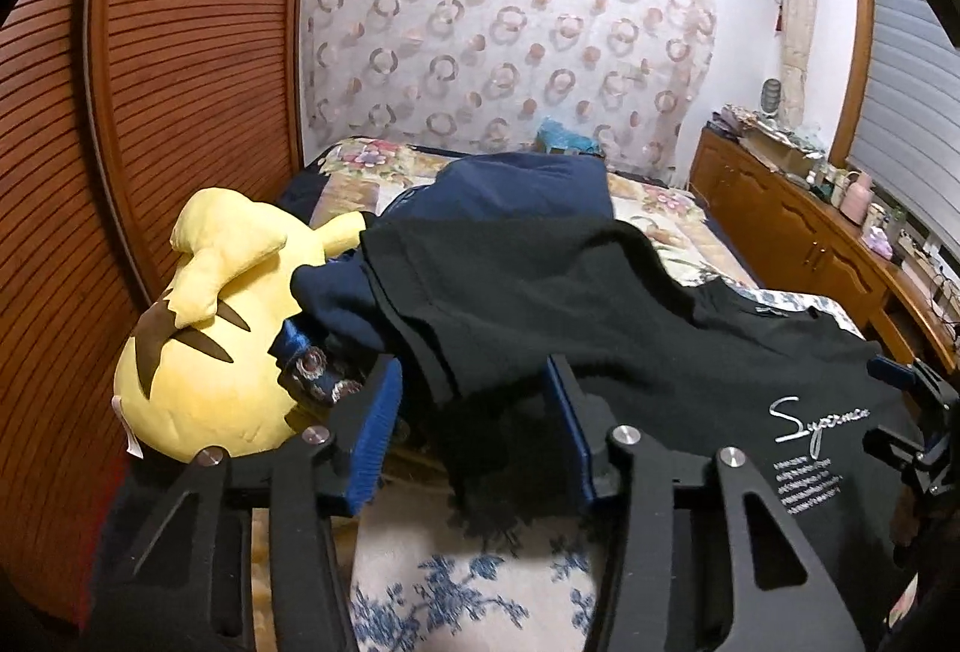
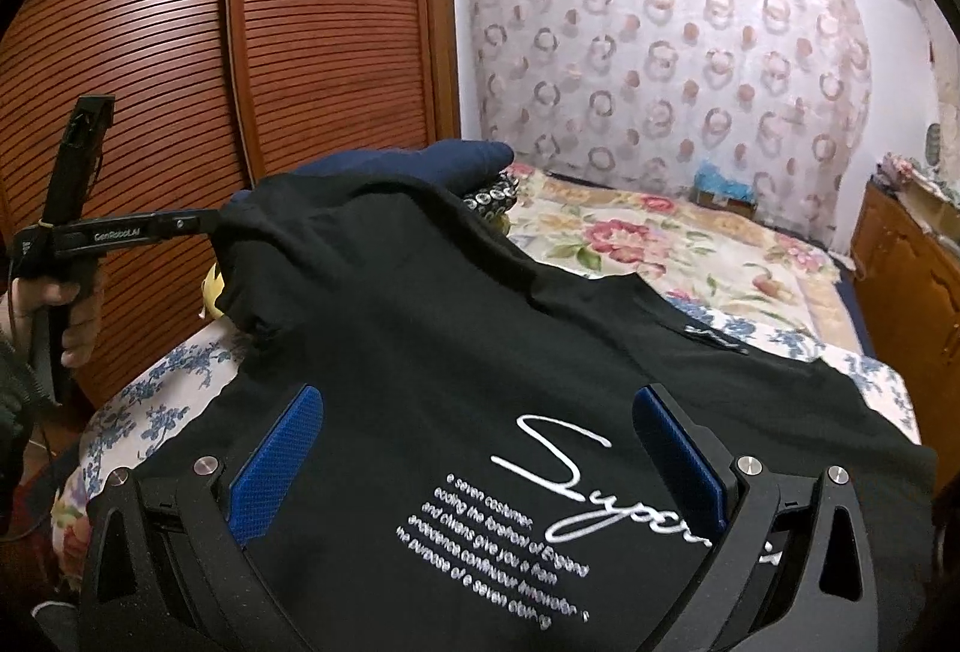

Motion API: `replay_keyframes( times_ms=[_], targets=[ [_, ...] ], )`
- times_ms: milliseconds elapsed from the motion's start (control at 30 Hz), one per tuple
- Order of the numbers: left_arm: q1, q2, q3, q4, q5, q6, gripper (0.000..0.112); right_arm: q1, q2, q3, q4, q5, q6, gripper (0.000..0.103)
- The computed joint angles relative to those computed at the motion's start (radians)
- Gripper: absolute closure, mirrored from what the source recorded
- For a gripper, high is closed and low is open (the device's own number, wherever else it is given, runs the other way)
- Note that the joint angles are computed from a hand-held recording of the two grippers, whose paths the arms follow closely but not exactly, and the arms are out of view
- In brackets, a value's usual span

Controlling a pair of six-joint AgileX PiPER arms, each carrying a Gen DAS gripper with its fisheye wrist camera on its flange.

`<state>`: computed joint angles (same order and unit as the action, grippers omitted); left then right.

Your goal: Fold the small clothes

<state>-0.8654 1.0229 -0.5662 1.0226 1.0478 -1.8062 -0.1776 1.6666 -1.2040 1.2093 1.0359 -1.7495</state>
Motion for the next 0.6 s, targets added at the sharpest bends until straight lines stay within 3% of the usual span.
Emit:
replay_keyframes(
  times_ms=[67, 167, 300, 600],
  targets=[
    [0.037, 0.004, 0.01, -0.005, -0.032, 0.007, 0.067, 0.019, 0.026, -0.042, -0.021, -0.004, 0.028, 0.0],
    [0.05, -0.006, 0.026, 0.001, -0.07, 0.012, 0.083, 0.04, 0.061, -0.096, -0.038, -0.001, 0.064, 0.0],
    [-0.012, 0.002, 0.024, 0.014, -0.026, -0.013, 0.099, 0.051, 0.096, -0.136, -0.041, 0.006, 0.086, 0.0],
    [-0.084, -0.027, -0.018, 0.052, 0.011, -0.001, 0.107, 0.049, 0.107, -0.118, -0.009, -0.011, 0.064, 0.0]
  ],
)
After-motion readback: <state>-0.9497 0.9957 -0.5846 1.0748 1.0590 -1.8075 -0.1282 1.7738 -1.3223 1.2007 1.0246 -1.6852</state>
